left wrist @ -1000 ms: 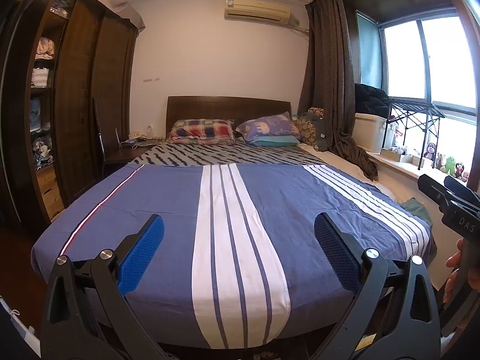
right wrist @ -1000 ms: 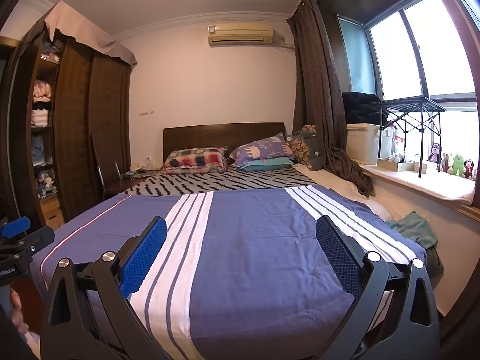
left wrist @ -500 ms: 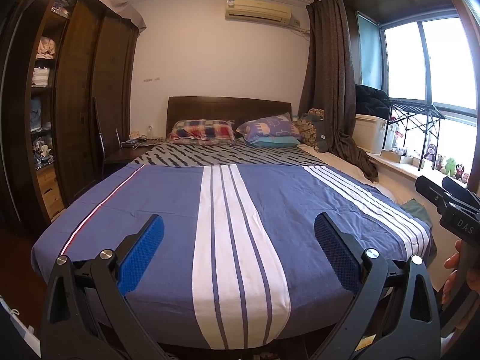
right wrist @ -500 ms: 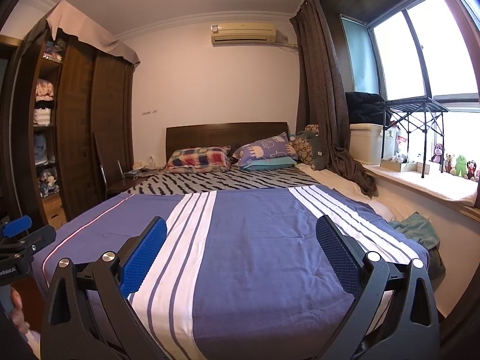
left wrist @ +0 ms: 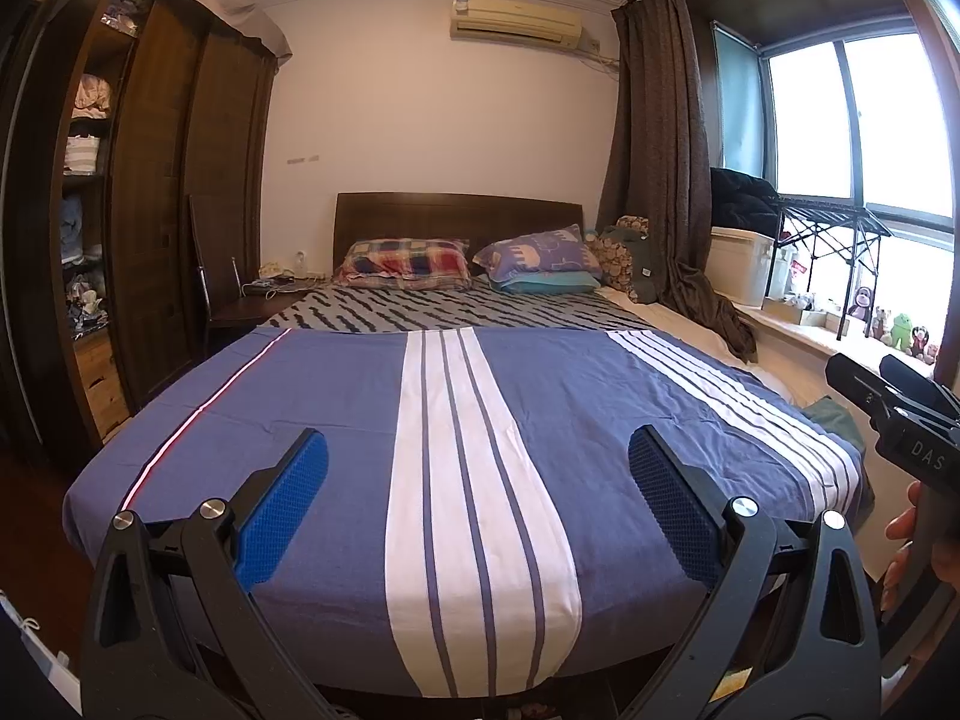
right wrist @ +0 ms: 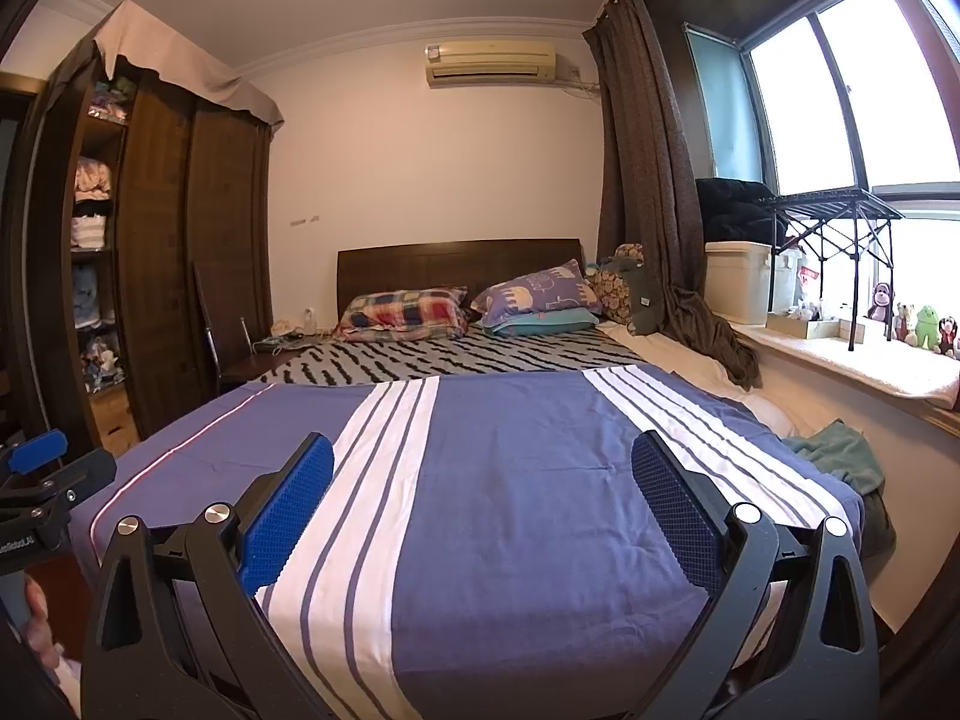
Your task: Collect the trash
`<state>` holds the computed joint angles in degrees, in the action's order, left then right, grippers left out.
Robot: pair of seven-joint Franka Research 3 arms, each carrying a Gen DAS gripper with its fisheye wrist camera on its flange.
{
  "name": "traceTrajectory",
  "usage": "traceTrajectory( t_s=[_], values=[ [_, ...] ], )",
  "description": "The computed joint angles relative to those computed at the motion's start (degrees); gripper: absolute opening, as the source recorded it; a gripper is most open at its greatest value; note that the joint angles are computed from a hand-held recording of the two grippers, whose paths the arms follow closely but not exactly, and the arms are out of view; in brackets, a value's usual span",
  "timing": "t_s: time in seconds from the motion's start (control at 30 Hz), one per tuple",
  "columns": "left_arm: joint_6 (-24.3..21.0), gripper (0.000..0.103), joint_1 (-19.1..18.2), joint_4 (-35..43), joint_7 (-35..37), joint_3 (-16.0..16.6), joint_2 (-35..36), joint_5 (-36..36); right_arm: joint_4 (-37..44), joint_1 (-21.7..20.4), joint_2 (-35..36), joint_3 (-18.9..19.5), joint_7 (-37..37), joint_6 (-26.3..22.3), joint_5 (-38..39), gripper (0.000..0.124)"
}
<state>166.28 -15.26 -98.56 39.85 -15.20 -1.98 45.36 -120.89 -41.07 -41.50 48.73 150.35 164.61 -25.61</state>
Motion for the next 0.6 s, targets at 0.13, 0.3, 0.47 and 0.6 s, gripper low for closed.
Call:
traceTrajectory(
  t_s=[0.13,0.3,0.47,0.6],
  values=[
    [0.2,0.095,0.0,0.1,0.1,0.0,0.1,0.0,0.2,0.0,0.1,0.1,0.0,-0.1,-0.1,0.1],
    [0.5,0.095,0.1,0.1,0.1,0.1,0.1,0.3,0.1,0.0,0.0,0.1,0.5,0.2,-0.1,0.1],
    [0.6,0.095,0.2,-0.3,0.0,0.2,0.0,0.0,-0.1,0.0,-0.4,0.2,0.5,0.1,0.2,0.1],
    [0.7,0.095,0.3,-0.4,-0.4,0.1,-0.1,0.2,0.1,-0.1,-0.4,0.4,0.4,0.1,0.2,0.1]
  ],
)
